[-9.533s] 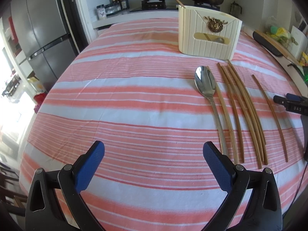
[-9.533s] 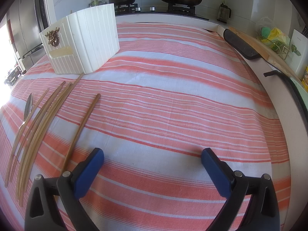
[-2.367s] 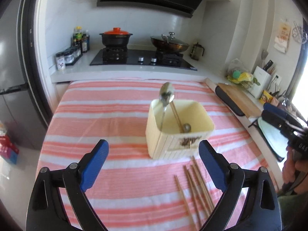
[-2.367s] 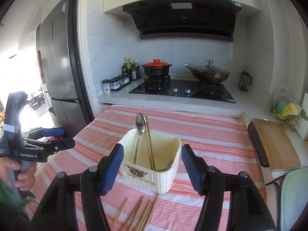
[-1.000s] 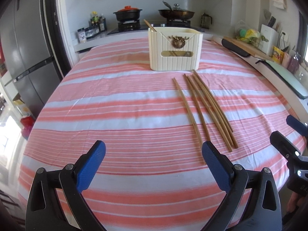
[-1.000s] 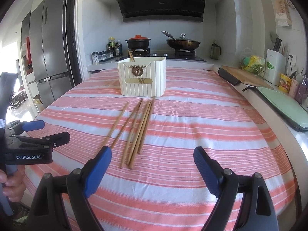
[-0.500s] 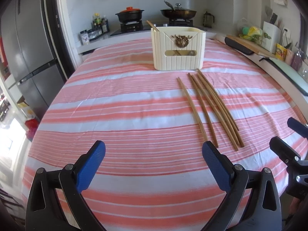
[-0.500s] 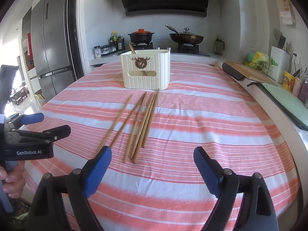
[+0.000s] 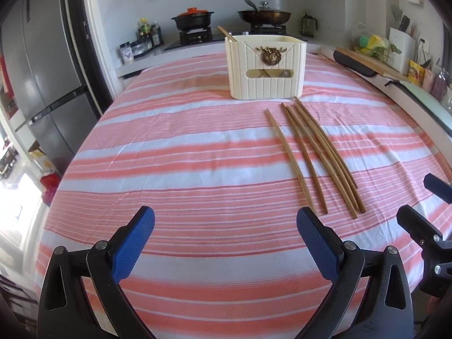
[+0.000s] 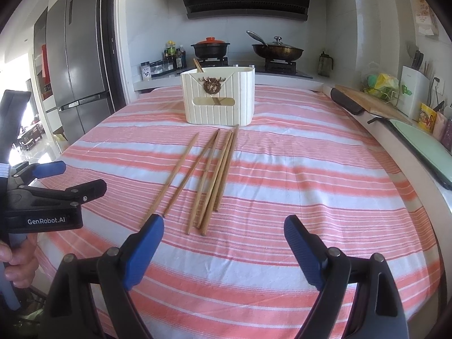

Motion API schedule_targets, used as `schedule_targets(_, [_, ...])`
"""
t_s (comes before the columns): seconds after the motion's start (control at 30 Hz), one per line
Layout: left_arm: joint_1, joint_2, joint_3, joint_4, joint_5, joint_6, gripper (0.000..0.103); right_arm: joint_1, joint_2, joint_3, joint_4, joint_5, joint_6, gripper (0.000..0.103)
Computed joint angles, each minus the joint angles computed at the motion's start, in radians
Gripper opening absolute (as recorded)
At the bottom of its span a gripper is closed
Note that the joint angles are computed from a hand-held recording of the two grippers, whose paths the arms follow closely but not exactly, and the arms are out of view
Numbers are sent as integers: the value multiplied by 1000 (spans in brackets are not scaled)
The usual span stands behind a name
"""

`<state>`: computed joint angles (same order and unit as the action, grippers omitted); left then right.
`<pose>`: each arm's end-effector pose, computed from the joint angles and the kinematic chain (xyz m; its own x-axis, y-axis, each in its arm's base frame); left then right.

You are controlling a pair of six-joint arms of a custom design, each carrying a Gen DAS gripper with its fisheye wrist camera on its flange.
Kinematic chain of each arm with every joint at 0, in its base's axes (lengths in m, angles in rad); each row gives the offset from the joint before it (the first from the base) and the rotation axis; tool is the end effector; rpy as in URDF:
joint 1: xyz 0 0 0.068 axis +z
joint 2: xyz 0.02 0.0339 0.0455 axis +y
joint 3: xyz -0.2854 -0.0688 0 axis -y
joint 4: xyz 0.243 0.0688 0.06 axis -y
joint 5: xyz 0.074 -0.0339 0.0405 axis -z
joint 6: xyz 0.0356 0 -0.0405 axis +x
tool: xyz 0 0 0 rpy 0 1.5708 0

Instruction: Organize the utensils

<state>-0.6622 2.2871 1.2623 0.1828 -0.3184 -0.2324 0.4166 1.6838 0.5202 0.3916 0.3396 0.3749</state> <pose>0.3670 -0.2720 0.0718 -0.6691 0.2443 -0.7019 0.2728 0.9592 0.0739 0.2614 0.1027 0.1227 -0.6534 0.0884 -0.7518 0.0817 0.9956 0.0461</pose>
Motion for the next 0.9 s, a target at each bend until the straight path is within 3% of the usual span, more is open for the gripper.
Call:
schedule_targets(0.13, [15, 8, 5, -10, 47, -15, 102, -1, 8, 3, -1, -1, 0, 89])
schedule_targets(0.33, [71, 44, 76, -87, 267, -54, 102, -43, 26, 36, -47, 5, -13, 89])
schedule_targets(0.47, [91, 97, 233, -201, 335, -74, 102, -123, 71, 111, -108, -49, -76, 89])
schedule_targets(0.57, [97, 159, 379, -259, 328, -77, 102, -193, 120, 179, -129, -116, -110, 88])
schedule_targets(0.77, [87, 370, 769, -478, 275, -70, 102, -326, 298, 411, -249, -367, -99, 56])
schedule_targets(0.8, [84, 396, 816, -503, 269, -66, 102, -338, 323, 441, -262, -408, -87, 47])
schedule_targets(0.9, [74, 455, 913, -550, 235, -48, 102, -343, 394, 530, -300, -480, -82, 32])
